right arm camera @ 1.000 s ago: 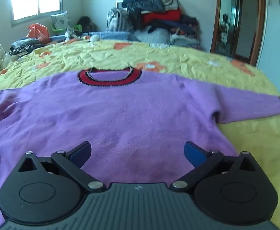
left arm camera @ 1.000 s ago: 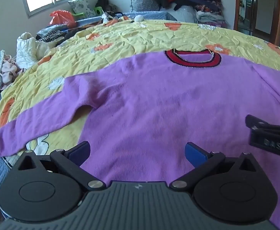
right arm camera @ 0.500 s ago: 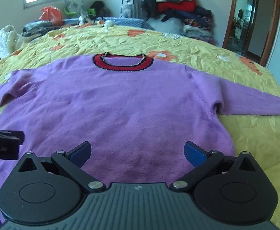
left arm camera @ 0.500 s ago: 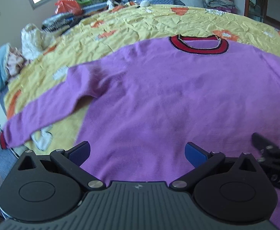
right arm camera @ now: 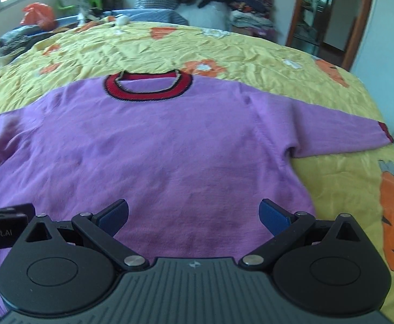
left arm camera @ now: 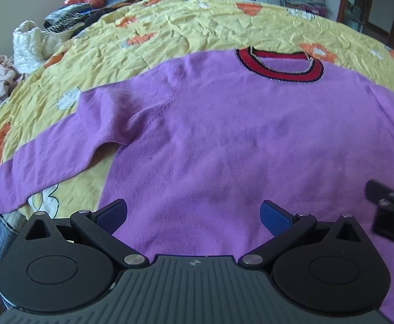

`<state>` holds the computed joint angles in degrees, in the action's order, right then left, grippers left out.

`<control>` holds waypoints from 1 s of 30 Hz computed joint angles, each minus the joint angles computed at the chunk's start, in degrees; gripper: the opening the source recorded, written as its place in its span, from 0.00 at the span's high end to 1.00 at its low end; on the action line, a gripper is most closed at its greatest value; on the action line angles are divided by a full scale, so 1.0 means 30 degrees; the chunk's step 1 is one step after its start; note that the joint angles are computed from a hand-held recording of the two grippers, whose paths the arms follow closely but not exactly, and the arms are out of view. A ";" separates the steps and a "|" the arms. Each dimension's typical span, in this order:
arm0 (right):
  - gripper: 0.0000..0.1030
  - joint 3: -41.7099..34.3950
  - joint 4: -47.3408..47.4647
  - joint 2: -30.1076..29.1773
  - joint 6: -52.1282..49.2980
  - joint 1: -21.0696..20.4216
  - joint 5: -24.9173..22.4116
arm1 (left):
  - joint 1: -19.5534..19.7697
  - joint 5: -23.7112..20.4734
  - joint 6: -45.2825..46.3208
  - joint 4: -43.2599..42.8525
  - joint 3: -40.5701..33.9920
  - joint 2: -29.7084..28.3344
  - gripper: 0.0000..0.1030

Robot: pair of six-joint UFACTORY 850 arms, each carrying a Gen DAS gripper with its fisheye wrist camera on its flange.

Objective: Fold small clothes

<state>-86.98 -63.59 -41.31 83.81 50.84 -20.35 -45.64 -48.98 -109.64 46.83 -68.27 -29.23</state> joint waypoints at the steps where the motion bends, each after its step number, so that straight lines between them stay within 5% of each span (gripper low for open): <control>1: 0.00 -0.0222 0.0261 -0.0087 -0.0108 0.0079 -0.0461 | 0.0125 0.0144 0.0274 -0.0145 0.0038 0.0004 0.00; 12: 0.00 -0.1576 0.3235 -0.0609 -0.3039 0.0547 -0.2801 | 0.1073 0.4631 -0.2252 0.1063 0.2315 0.1436 0.00; 18: 0.00 -0.1913 0.3428 -0.0881 -0.3620 0.0542 -0.3258 | 0.1280 0.4152 -0.2675 0.1488 0.2052 0.1144 0.00; 24: 0.00 -0.2121 0.3588 -0.1145 -0.4449 0.0335 -0.3084 | 0.1556 0.5183 -0.2692 0.1468 0.1946 0.1068 0.00; 30: 0.00 -0.1928 0.3881 -0.1081 -0.4735 -0.0045 -0.2434 | 0.1428 0.4342 -0.0918 0.0680 0.0758 0.0300 0.00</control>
